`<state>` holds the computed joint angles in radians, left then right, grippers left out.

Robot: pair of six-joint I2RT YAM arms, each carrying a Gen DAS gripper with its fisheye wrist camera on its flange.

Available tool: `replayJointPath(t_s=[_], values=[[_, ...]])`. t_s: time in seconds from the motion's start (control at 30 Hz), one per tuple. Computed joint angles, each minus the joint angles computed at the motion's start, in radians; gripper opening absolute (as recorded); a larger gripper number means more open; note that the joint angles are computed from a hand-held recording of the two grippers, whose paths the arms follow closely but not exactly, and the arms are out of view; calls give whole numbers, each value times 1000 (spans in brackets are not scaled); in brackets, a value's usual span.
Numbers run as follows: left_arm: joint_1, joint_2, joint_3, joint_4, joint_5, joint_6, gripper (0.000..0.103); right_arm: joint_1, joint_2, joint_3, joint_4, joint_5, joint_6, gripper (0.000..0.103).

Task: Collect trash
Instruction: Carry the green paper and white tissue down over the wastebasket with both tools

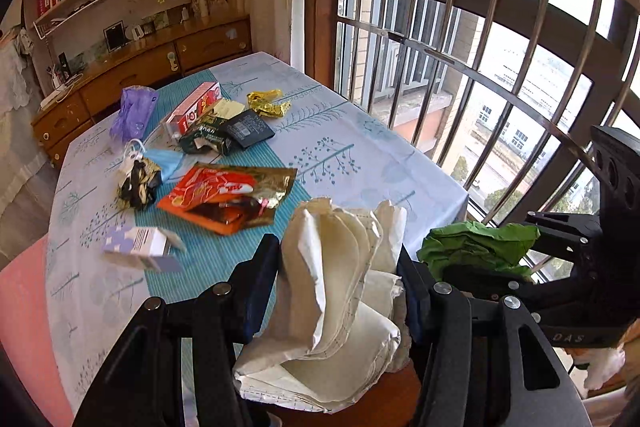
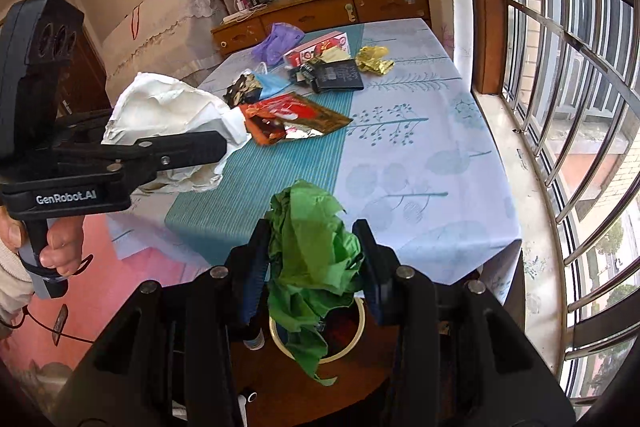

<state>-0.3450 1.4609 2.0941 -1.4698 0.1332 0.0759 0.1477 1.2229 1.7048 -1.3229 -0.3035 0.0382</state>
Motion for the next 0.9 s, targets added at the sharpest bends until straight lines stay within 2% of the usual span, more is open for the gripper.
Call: replayJointPath(t_s=[0.2, 0.27, 0.33, 0.4, 0.67, 0.9], values=[[180, -373, -411, -1, 168, 138, 54, 349, -180, -221, 45, 192, 223, 38], [238, -474, -547, 2, 196, 195, 54, 473, -212, -302, 75, 275, 298, 38], [305, -561, -676, 2, 224, 259, 54, 531, -232, -396, 117, 302, 336, 38], [334, -624, -806, 36, 219, 280, 54, 586, -241, -492, 177, 332, 378, 38], [363, -767, -1312, 344, 154, 241, 54, 603, -218, -862, 496, 341, 426, 38], [291, -786, -1606, 617, 62, 156, 54, 566, -140, -1119, 797, 315, 515, 38]])
